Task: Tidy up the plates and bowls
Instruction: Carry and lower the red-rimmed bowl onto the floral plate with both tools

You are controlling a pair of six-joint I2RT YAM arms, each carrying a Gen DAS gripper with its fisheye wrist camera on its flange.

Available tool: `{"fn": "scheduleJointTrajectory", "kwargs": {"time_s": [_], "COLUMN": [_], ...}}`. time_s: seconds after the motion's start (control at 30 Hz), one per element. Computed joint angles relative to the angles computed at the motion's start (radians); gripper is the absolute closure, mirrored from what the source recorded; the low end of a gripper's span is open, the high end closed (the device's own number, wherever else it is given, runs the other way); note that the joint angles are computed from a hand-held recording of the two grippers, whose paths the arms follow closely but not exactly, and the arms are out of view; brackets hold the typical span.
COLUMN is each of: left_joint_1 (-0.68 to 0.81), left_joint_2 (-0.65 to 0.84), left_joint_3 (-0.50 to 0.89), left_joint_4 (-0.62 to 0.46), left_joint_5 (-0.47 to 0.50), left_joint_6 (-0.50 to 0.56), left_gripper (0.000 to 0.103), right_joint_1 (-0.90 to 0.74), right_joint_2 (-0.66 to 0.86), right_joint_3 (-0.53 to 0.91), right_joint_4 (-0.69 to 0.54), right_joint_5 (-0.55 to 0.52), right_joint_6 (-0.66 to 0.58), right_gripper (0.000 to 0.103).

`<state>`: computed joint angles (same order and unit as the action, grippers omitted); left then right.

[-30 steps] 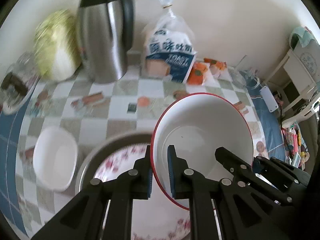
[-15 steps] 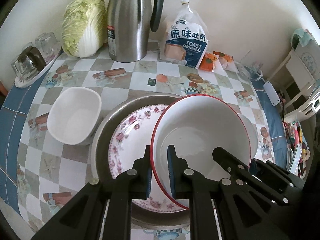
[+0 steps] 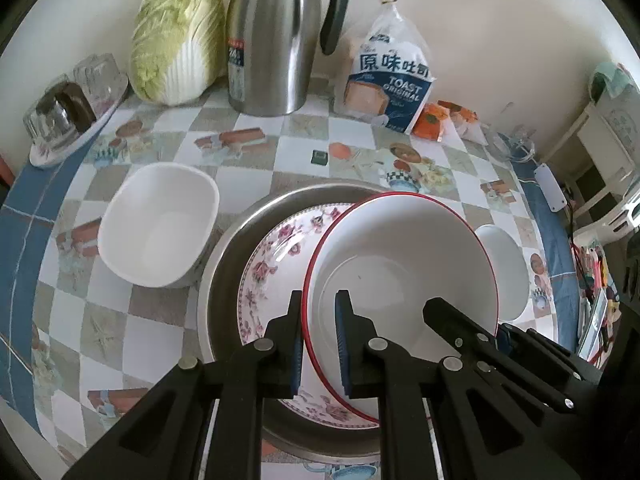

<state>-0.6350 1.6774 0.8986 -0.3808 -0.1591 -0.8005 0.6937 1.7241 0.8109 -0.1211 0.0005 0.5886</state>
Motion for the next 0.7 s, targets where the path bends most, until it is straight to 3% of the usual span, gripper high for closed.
{"fn": "scheduleJointTrajectory", "kwargs": {"time_s": [0.7], "left_joint_1": [0.044], "left_joint_2": [0.105], "left_joint_3": [0.053], "left_joint_4": [-0.001], "left_joint_5": [0.037], "left_joint_6": [0.042], "left_gripper": [0.088], "right_joint_1": [-0.008], "right_joint_2": [0.111], "right_joint_3": [0.052], "right_joint_4": [0.0], "right_joint_5": [-0.024], "right_joint_6": [0.032], "right_gripper": [0.086]}}
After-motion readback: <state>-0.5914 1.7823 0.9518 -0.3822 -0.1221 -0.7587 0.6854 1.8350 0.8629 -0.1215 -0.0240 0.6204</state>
